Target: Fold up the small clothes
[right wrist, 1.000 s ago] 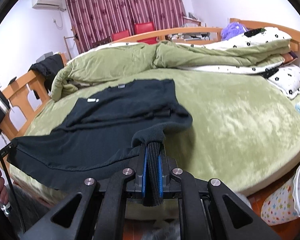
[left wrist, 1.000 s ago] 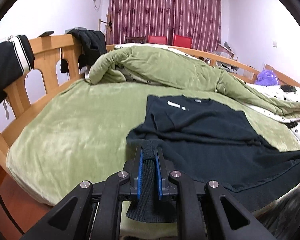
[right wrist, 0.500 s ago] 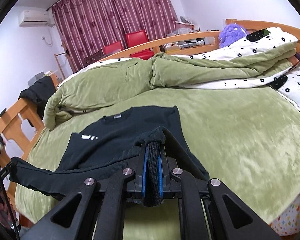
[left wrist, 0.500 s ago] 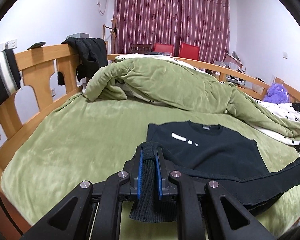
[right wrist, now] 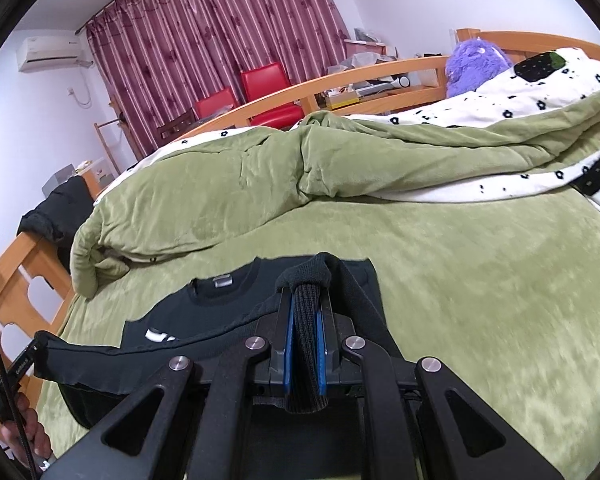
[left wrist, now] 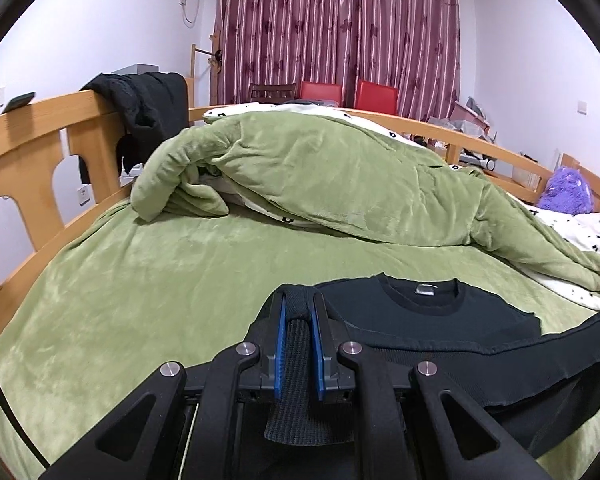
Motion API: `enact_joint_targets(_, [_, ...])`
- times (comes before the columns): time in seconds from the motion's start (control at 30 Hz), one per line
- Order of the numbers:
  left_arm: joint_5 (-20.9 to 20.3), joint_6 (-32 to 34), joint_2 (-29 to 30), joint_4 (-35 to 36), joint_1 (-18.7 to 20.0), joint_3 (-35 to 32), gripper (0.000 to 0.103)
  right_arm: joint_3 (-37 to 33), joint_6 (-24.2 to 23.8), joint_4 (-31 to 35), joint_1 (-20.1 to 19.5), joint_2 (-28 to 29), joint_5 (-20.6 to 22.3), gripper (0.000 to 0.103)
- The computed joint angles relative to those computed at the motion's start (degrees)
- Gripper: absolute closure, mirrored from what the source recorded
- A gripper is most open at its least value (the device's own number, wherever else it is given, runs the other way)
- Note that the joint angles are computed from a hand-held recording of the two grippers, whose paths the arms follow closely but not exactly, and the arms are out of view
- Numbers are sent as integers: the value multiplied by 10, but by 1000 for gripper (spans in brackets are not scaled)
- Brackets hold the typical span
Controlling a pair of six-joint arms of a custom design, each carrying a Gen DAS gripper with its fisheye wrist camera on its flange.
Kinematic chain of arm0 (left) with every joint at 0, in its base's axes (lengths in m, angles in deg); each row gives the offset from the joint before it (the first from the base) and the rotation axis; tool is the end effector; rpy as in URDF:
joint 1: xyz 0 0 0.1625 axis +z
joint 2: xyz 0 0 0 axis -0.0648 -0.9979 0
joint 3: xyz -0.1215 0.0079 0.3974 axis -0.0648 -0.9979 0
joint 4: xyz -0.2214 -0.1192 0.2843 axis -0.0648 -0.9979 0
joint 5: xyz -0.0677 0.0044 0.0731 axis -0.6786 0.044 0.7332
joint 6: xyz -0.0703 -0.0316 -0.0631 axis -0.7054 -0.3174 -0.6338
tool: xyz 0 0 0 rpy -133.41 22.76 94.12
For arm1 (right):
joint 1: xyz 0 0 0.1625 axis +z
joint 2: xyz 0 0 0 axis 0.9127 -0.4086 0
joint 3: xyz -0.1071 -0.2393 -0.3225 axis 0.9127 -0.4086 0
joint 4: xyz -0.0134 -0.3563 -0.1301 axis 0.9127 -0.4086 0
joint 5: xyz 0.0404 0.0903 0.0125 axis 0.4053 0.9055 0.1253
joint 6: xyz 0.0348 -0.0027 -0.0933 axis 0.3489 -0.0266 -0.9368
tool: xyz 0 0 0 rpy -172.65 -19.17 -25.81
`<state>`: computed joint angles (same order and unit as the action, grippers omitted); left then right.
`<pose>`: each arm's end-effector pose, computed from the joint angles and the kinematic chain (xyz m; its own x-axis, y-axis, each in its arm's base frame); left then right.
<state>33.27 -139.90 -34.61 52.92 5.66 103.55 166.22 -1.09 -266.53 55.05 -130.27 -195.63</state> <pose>-0.1795 -0.2206 0.3504 -0.6825 -0.3845 -0.6216 0.4353 0.4694 -0.7683 0.2693 -0.3008 0.2806 -0.8931 -0.1052 0.4374 -0.4027 0.6204 -0.6730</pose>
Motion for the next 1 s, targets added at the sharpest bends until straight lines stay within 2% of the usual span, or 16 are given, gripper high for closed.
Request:
enact_joint_targets(0.27, [115,106,18,-127,148,12,92,-55,-54,-46,-57,91,41,94])
enact_joint_targets(0.53, [161,277,33,-319,244,52,91,-89,-89,-59,-95,164,33,94])
enact_joint_targets(0.67, [164,349,35,-401,267,70,90,-96,-89,-55,-110,185,25,91])
enact_joint_targets(0.73, [162,369,36,-417,271,72,85,-95,-91,-51,-115,188,21,87])
enact_joint_targets(0.8, [155,352,44,-390,268,62,76,-91,-93,-44,-114,183,17,72])
enact_joint_targets(0.87, [149,319,47,-354,256,54,66,-82,-94,-37,-112,172,22,62])
enact_joint_targets(0.93, [143,314,42,-345,244,54,52,-71,-95,-32,-107,159,26,61])
enact_joint_targets(1.0, [129,279,39,-305,219,52,48,-62,-98,-26,-94,150,14,60])
